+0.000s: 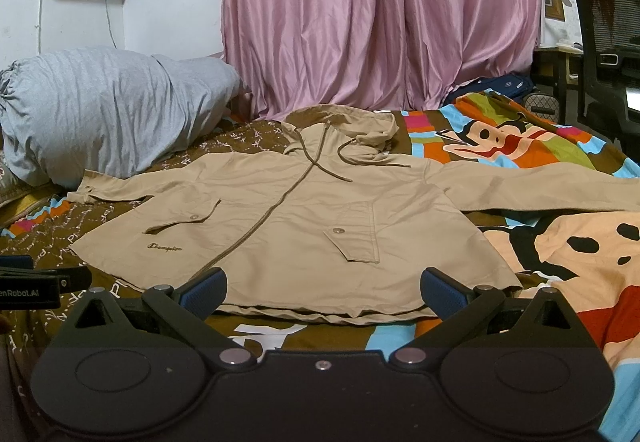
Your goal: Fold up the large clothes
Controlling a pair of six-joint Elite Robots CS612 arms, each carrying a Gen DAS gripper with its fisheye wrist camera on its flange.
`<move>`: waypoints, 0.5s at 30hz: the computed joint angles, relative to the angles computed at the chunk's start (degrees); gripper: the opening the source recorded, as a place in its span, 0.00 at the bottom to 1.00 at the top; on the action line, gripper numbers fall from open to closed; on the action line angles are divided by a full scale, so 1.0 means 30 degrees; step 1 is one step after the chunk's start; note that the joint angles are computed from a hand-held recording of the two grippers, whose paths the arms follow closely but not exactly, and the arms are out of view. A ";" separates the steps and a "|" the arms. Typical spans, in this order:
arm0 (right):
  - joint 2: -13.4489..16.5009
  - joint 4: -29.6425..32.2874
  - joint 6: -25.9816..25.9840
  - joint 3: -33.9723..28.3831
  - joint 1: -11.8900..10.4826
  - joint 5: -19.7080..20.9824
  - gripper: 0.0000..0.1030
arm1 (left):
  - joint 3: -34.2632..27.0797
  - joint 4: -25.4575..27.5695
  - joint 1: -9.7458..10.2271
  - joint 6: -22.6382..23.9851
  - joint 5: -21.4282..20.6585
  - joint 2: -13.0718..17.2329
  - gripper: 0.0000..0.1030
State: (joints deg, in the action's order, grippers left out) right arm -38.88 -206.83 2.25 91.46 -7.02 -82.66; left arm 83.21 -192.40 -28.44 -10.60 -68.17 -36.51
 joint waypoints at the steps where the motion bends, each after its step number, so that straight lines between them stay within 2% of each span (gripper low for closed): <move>1: 0.0016 0.0014 0.0005 -0.0012 0.0007 -0.0028 1.00 | 0.0019 -0.0025 0.0029 0.0014 -0.0039 0.0012 1.00; 6: 0.0212 0.0400 -0.0018 -0.0165 -0.0033 -0.0421 1.00 | -0.0030 0.0207 -0.0023 -0.0068 -0.0080 0.0026 1.00; 15: 0.0012 0.2266 0.0653 -0.0275 0.0132 -0.2084 1.00 | -0.0145 0.0687 -0.0034 0.0018 -0.0207 0.0072 1.00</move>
State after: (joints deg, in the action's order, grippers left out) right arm -38.84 -200.03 4.20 90.64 -6.63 -88.92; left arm 82.77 -190.34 -28.54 -10.54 -68.79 -36.29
